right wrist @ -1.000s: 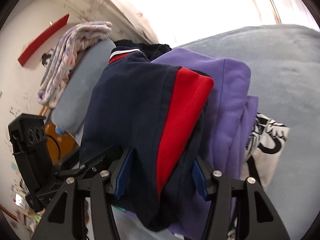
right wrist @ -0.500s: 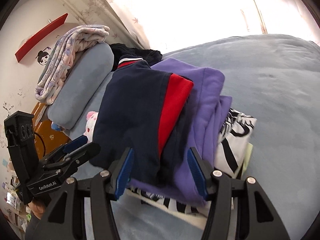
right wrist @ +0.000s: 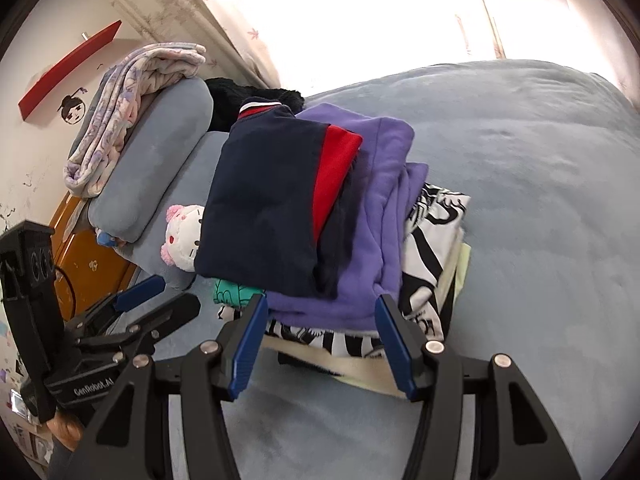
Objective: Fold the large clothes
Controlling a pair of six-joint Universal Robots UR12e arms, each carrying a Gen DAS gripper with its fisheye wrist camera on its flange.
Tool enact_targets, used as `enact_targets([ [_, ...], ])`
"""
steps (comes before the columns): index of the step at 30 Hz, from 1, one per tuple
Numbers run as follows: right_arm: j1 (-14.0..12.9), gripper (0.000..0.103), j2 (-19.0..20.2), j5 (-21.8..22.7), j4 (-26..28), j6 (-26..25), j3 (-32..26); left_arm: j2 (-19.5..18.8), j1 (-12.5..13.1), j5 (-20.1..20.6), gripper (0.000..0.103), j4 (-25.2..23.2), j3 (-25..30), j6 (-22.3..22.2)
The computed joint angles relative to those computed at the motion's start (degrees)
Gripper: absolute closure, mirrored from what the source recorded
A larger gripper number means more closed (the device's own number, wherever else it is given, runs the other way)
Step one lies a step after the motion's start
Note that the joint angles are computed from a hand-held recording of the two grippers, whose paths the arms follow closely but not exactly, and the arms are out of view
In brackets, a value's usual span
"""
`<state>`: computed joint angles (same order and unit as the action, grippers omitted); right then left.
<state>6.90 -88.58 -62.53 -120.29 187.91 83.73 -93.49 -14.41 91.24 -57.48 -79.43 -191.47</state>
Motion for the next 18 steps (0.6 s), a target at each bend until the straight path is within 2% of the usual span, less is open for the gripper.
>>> enact_targets([
  [4,0.3,0.047,-1.9,-2.5,3.5,-0.2,0.0,1.0,-1.7,3.7,0.001,-2.6,0.1,0.5],
  [8,0.2,0.047,-4.8,-2.9,6.3,-1.7,1.5,2.5,-3.3,4.6,0.001,-4.9,-0.5,1.1],
  [12,0.0,0.047,-8.1,-3.7,9.2,-3.4,3.0,4.4,-4.9,4.9,0.001,-5.6,-1.6,-0.2],
  [18,-2.0,0.047,-14.5,-1.6,14.8,-6.9,5.8,8.3,-6.6,0.0,0.001,-7.7,-3.9,-4.6],
])
